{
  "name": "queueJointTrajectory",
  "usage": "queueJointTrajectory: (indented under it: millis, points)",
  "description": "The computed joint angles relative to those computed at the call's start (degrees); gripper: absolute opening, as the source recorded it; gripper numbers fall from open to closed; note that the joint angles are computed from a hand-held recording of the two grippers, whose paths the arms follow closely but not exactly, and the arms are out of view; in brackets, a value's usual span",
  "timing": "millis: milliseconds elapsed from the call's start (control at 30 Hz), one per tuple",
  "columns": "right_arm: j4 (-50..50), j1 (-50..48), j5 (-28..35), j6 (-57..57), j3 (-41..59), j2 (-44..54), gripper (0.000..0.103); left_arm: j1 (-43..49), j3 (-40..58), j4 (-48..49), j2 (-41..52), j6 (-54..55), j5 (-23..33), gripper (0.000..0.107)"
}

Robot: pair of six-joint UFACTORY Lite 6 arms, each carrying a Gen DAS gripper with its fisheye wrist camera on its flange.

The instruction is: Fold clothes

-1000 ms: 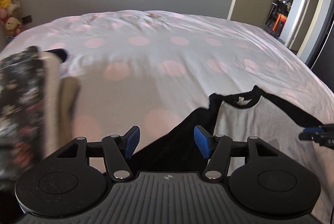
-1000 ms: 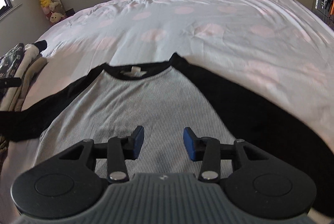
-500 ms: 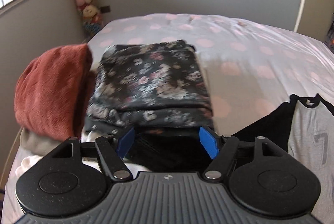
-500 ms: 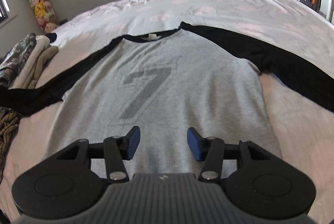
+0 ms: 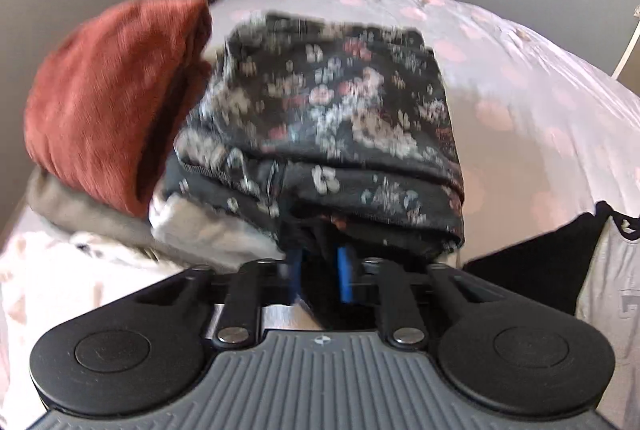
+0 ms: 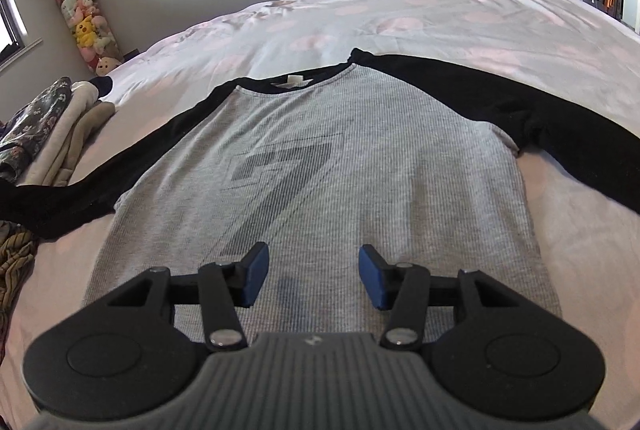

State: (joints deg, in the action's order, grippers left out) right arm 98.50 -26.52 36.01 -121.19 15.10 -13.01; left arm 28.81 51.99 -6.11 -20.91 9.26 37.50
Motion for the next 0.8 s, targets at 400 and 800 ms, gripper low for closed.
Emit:
queueJointTrajectory:
  millis: [400,800]
  points:
    - [-5.77,-4.28,3.24,5.77,1.74,-0.83,0.053,-19.94,28.0,8.64,4.32,-18.16,9.67,0.008]
    - [-9.57,-9.48,3.26,8.18,8.43,5.89,0.053,-57.38,78.68,24.35,41.62,-40.87,25.89,0.008]
